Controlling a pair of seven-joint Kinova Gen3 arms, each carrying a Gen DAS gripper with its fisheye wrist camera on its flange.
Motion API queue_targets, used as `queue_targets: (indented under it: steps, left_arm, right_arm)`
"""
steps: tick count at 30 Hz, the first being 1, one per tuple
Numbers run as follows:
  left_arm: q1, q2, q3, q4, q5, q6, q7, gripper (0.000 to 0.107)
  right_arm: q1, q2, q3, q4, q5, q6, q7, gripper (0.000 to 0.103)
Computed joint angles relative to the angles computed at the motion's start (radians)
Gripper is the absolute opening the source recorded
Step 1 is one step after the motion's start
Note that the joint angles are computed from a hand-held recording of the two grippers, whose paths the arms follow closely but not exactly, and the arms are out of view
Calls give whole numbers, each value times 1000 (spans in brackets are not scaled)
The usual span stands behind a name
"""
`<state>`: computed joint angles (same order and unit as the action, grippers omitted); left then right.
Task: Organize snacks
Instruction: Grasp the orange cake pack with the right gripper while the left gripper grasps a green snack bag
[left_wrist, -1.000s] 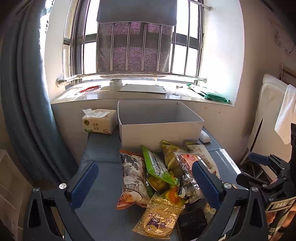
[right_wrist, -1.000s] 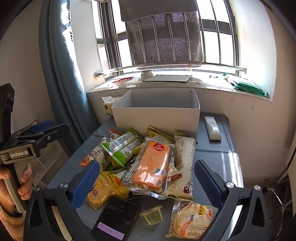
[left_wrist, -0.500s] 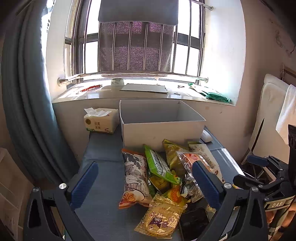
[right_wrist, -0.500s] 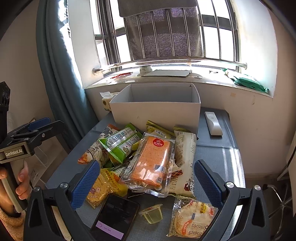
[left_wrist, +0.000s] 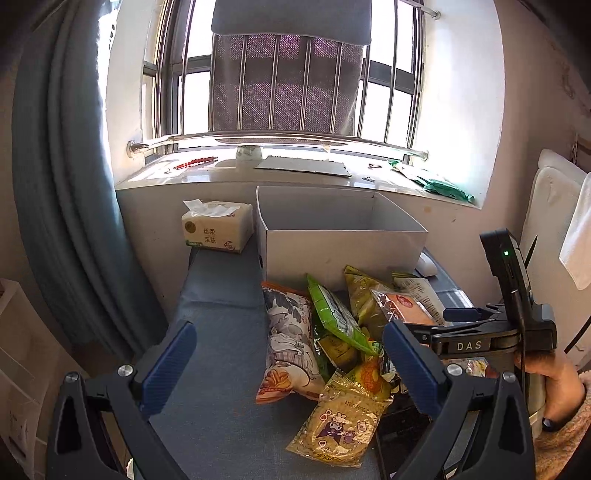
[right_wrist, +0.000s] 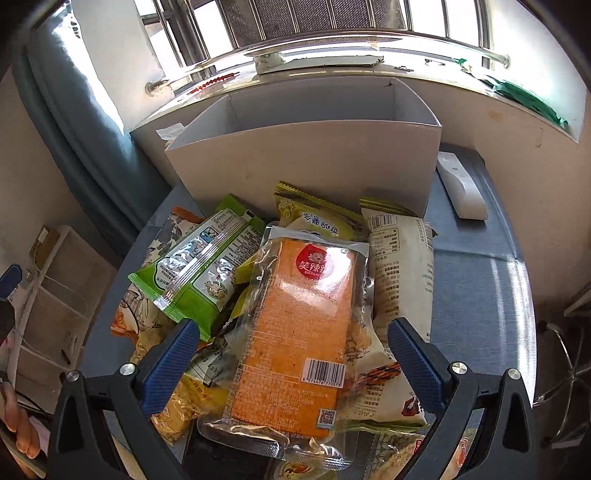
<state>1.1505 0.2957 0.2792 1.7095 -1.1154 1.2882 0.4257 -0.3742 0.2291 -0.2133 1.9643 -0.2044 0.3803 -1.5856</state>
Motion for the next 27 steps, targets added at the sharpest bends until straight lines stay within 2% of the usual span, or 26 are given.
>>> queue_targets:
  steps: [3,5,6,7,8,14,18,19,21,24,25,27]
  left_arm:
    - [2,-5,-4,15,9,-1,12,103]
    - [34,-8,-50,19,28,-16,6,103]
    - [48,-10,-69,21,36,-20,3,103]
    - [51,-10,-75,22,41,-19,1,103]
    - [48,-10,-73,23,44,-19,0,103]
    - [50,-3,-122,16,68,-68,-43,103]
    - [-3,22,-114,-17,92,-114,-126,103]
    - [-37,28,-94,-33,103,-127,-167,103]
    - [-130,55,-11,-75,109,-126,-248,103]
    - [-255,138,128,-176,89,-67,-370,103]
    - [-294,171,175,-212,76,-50,-411,103]
    - [-358,251,267,-293,45,10,-492,103]
  right_arm:
    - [-66,74,75,-70,7,63,-11,103]
    - [-70,103,96,-93,-64,88,38,84]
    - [-97,100,135,-89,-88,85,54,79]
    - [-137,87,181,-75,-100,69,65,67]
    - [-159,71,210,-60,-128,53,90,60]
    - [-174,-21,264,35,-338,5,331,59]
    - [-5,-118,128,117,-501,-43,490,59]
    - [42,-142,90,137,-542,-49,528,59]
    - [134,-183,22,169,-623,-47,606,59]
    - [273,-242,-84,229,-745,-49,725,59]
    - [304,-256,-108,250,-784,-59,766,59]
    - [311,-265,-107,271,-844,-63,823,59]
